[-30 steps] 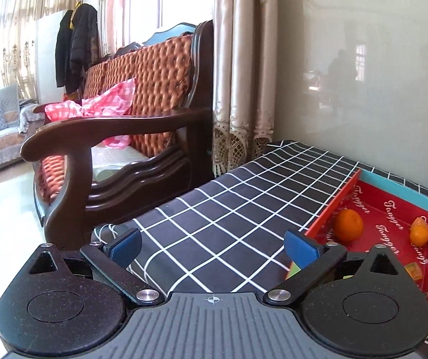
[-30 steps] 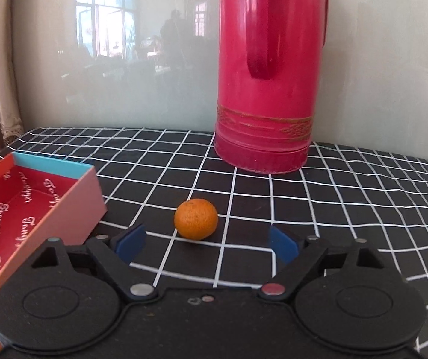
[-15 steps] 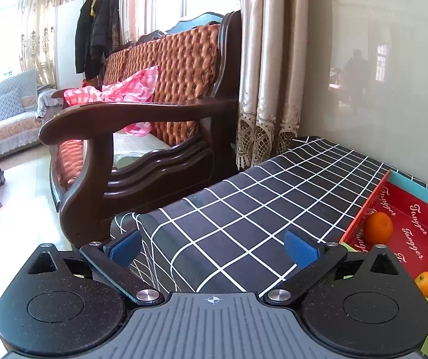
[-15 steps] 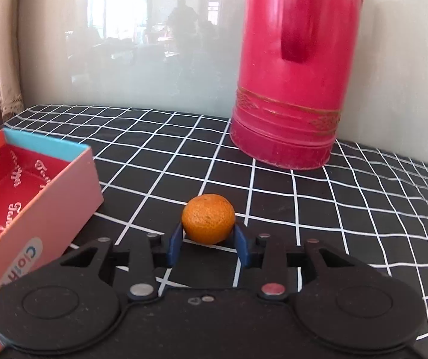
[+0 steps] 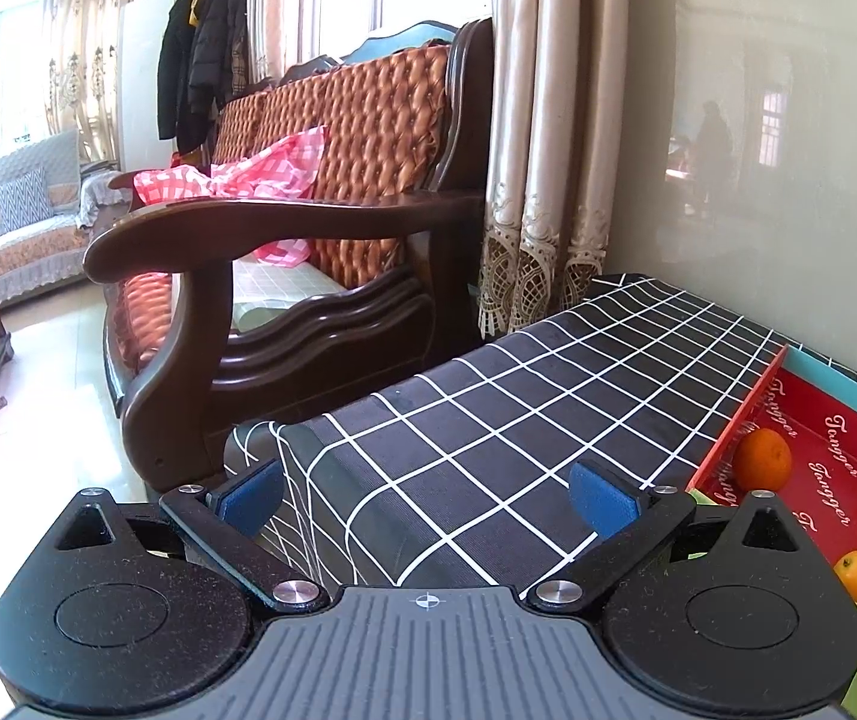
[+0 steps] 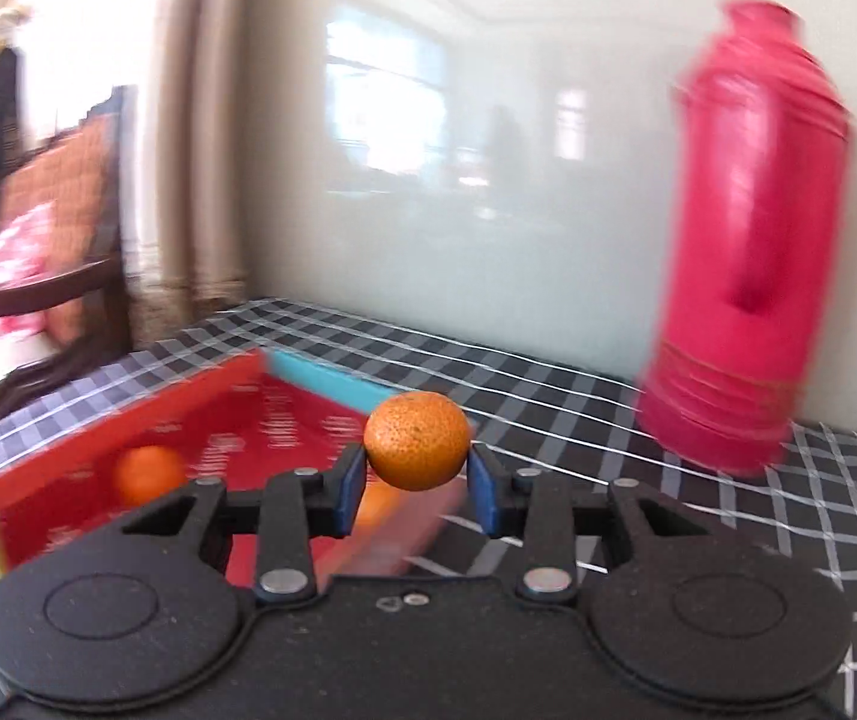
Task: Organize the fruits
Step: 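Carry the last orange into the box and open the right tool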
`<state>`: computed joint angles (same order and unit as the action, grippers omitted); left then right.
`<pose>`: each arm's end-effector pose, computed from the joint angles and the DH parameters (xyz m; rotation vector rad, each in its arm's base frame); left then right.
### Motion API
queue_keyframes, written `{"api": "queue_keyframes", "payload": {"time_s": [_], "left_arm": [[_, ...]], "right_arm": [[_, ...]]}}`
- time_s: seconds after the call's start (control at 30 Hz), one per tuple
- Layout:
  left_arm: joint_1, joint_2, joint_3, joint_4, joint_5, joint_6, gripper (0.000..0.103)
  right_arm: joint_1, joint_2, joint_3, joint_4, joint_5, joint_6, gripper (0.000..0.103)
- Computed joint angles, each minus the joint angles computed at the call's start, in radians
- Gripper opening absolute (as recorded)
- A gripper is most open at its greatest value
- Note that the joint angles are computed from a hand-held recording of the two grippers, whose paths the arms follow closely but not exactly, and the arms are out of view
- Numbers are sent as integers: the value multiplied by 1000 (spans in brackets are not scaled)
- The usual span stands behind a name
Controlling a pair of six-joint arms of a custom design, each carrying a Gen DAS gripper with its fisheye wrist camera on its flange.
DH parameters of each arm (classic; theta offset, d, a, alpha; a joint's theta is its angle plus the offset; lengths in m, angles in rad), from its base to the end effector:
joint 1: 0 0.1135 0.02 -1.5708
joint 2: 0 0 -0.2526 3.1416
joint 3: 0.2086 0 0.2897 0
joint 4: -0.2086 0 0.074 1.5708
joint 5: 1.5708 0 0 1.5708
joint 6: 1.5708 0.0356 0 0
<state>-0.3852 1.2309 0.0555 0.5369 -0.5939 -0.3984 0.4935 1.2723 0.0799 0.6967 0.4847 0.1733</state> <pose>0.1775 -0.0505 0.0515 -0.3321 2.0664 0.1876 0.1831 0.0796 0.0635 -0.0276 2.0058 -0.0764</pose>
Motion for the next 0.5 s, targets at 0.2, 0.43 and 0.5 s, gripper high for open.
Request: {"api": "queue_keyframes", "payload": {"time_s": [0.2, 0.43, 0.5], "left_arm": [[-4, -6, -2, -6, 1, -4, 101], [-43, -49, -12, -21, -14, -3, 101], [-63, -92, -29, -27, -16, 13, 101]], "right_arm": [[133, 125, 83, -48, 36, -6, 29], [246, 15, 72, -195, 206, 125, 75], [285, -86, 65, -319, 253, 172, 76]]}}
